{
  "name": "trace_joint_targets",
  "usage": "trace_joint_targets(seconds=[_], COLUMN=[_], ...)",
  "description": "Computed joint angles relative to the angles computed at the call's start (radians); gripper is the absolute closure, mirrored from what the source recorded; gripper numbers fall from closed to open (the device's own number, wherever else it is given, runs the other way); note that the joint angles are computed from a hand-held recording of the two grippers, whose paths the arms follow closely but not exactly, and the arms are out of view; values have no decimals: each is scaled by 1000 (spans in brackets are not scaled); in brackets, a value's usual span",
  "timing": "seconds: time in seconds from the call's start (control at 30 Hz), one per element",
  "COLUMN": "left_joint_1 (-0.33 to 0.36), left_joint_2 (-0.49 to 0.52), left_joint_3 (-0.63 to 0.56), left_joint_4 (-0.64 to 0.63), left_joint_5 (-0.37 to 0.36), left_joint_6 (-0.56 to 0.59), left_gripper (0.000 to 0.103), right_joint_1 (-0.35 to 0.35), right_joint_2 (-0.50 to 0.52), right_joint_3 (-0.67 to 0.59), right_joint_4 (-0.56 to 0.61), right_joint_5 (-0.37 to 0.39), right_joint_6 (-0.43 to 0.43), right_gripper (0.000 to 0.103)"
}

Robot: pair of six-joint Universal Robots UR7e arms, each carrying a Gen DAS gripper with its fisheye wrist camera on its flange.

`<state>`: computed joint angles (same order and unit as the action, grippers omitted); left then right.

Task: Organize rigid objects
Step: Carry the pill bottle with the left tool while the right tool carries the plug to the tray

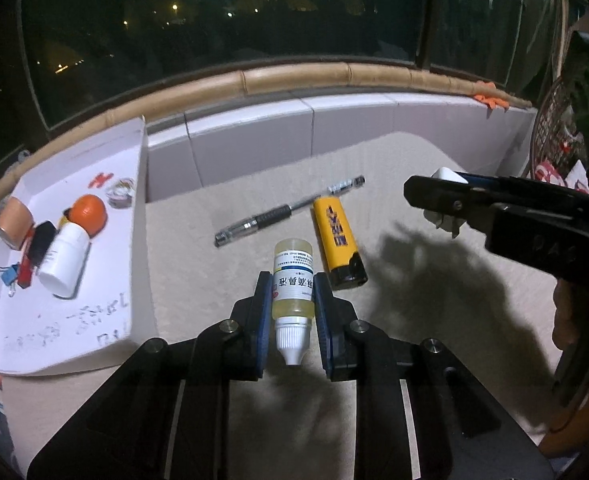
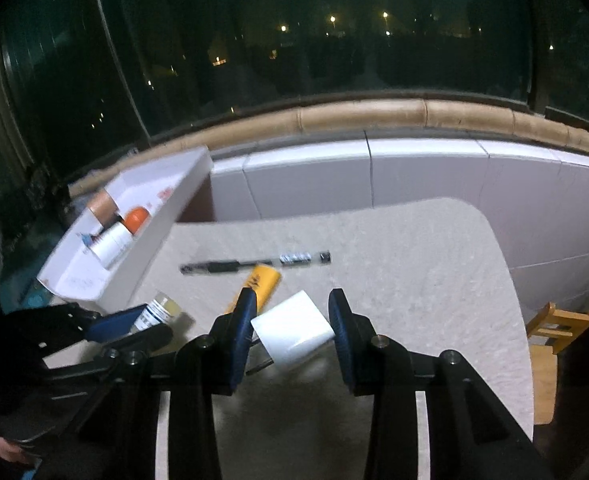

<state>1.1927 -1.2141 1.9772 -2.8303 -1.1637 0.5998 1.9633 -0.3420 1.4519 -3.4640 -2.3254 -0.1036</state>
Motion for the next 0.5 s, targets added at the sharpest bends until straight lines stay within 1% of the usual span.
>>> trace_joint_targets(seconds=[0.1, 0.2, 0.5], left_joint_1=[1, 4, 28], left_joint_2=[-19, -31, -66], left_joint_3=[4, 5, 1], left_joint_4=[-7, -13, -15], left_joint_5=[-12, -19, -32], left_joint_6=[-1, -4, -9], left_gripper=[84, 84, 84], right_joint_1=[19, 35, 62], right_joint_2=[6, 13, 51], right_joint_3=[-11, -28, -96], right_joint_4=[-28, -32, 1], right_joint_5=[1, 7, 22], right_joint_6=[-15, -29, -50], right_gripper=[66, 66, 66])
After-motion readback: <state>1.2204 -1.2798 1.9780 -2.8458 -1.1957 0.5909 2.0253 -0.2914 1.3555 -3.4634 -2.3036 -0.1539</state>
